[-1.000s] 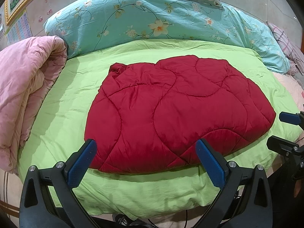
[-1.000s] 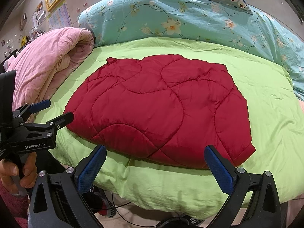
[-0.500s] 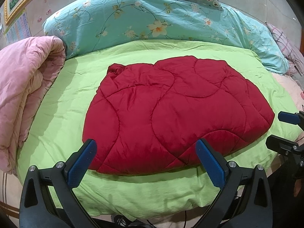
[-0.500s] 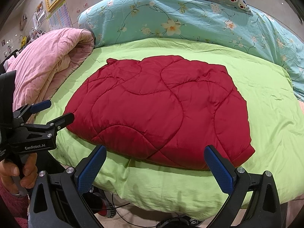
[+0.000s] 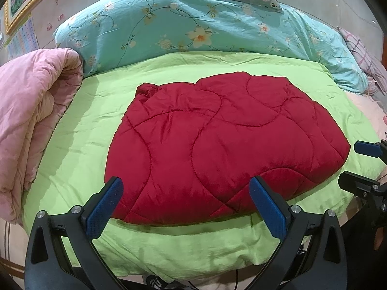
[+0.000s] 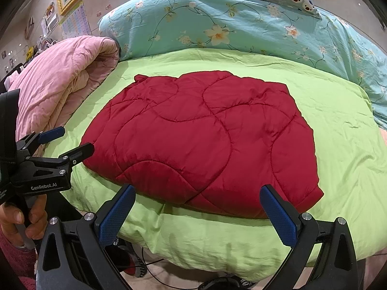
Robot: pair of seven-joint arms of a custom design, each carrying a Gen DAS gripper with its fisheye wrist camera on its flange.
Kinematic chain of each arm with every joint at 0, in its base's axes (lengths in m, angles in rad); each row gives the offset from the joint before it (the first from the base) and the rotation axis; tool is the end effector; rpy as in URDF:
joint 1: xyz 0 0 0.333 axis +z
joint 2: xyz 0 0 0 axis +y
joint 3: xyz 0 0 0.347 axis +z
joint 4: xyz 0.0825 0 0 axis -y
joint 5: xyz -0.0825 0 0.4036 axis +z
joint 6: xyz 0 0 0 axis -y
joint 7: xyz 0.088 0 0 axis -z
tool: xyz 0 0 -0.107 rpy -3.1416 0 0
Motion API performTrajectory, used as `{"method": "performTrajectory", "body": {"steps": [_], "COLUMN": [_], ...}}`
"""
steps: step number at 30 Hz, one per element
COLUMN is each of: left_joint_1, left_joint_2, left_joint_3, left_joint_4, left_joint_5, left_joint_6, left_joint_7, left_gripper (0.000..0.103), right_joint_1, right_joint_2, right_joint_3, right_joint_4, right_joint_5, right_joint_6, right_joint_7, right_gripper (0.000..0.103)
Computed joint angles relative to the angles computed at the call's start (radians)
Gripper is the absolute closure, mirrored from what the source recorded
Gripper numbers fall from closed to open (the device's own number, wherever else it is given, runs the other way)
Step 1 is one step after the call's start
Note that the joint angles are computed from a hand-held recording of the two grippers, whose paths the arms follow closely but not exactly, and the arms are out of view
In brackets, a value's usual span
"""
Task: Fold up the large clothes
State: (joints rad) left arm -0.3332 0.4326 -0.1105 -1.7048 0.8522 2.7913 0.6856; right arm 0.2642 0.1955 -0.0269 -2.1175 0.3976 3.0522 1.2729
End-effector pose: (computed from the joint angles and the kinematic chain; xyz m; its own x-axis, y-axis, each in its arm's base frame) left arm 0.6510 -0.3349 0.4250 -0.2027 -0.9746 -0.0956 -0.6791 0.2102 -0.7033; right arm 0.6237 0.1205 0.4213 0.1871 -0.9785 -0.0867 -0.7347 -0.0808 -0.6736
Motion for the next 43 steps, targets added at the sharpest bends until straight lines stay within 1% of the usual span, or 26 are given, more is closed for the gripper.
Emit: {"method": "performTrajectory", "body": {"steps": [37, 40, 43], "left_joint_1": [-0.006, 0.015, 0.020], "left_joint_2": [0.013, 0.025, 0.034], "left_joint_3": [0.005, -0.018, -0.018], "left_joint_4": [0.016, 0.028, 0.038], "left_joint_5": [0.008, -0.042, -0.063], "left_joint_6": [0.000, -0.006, -0.003], "left_joint_7": [-0.001, 0.037, 0.058], "left_gripper": [0.000, 0.000, 0.000], "right_joint_1": [-0.003, -0.007, -0.018], "right_joint_2": [0.015, 0.028, 0.044], "right_joint_3": [0.004, 0.004, 0.013], "right_joint_4": [0.008, 0.025, 0.046], "right_joint_5": [0.029, 0.031, 0.045], "right_joint_6": [0.008, -0.006, -0.015], "right_joint_7": [-0.013, -0.015, -0.027], "right_gripper": [0.000, 0.000, 0.000]}}
